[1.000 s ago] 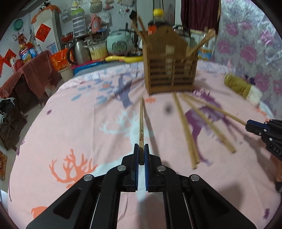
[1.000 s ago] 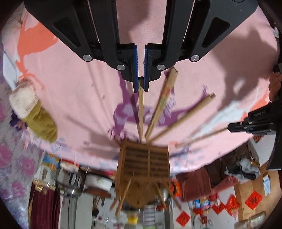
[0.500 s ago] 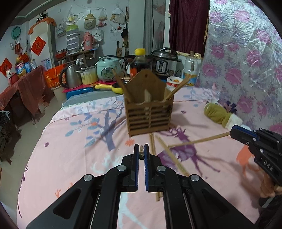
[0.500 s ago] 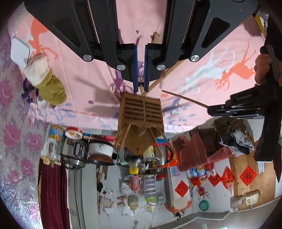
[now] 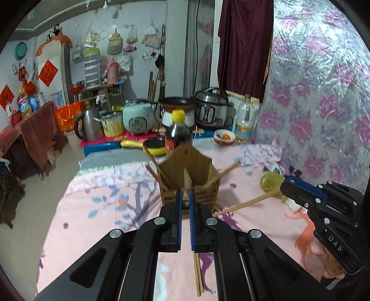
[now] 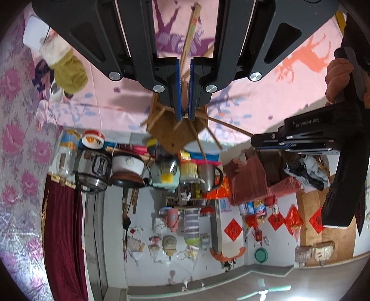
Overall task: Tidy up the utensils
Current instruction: 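Lift both chopsticks into the wooden holder and open both tools, then withdraw both open tools back to the chopstick pile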
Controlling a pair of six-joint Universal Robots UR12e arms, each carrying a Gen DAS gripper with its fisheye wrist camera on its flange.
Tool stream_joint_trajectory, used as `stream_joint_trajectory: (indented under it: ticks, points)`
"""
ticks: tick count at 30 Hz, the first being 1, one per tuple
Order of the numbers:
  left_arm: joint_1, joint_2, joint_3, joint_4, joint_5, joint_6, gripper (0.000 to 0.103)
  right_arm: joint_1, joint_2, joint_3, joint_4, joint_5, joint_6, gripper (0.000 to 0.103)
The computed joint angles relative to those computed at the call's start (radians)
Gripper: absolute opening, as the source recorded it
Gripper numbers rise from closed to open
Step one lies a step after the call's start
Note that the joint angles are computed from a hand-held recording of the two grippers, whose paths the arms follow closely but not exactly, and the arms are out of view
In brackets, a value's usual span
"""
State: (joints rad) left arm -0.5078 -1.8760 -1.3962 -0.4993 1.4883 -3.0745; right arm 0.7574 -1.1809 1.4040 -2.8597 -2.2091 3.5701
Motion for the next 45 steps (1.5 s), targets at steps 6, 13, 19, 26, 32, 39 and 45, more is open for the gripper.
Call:
stream_joint_trajectory:
  ticks: [6,13,19,26,32,39,45]
  points:
    - [-0.004,-0.049,0.093,-0.048,0.031,0.000,0.006,-0.023,0.029,-0.070,-0.028,-0.038,-0.022,0.006]
    - [-0.008,-0.143,0.208,-0.189,0.054,-0.029,0.009,-0.067,0.082,-0.145,0.085,-0.042,0.023,0.007]
    - [0.010,-0.142,0.167,-0.104,0.038,-0.127,0.066,-0.088,0.070,-0.091,0.100,0.017,0.126,0.013]
    - [0.025,-0.087,0.045,0.024,0.095,-0.226,0.091,-0.049,0.023,0.004,0.033,-0.061,0.164,0.054]
    - [0.017,-0.047,-0.069,0.056,0.194,-0.234,0.097,-0.018,-0.008,0.085,0.080,-0.096,0.281,0.080]
    - [0.023,-0.020,-0.208,0.049,0.193,-0.216,0.097,-0.014,-0.025,0.176,0.164,0.036,0.383,0.081]
    - [0.012,-0.025,-0.214,-0.044,0.258,-0.178,0.097,-0.034,-0.017,0.172,0.262,0.120,0.431,0.081]
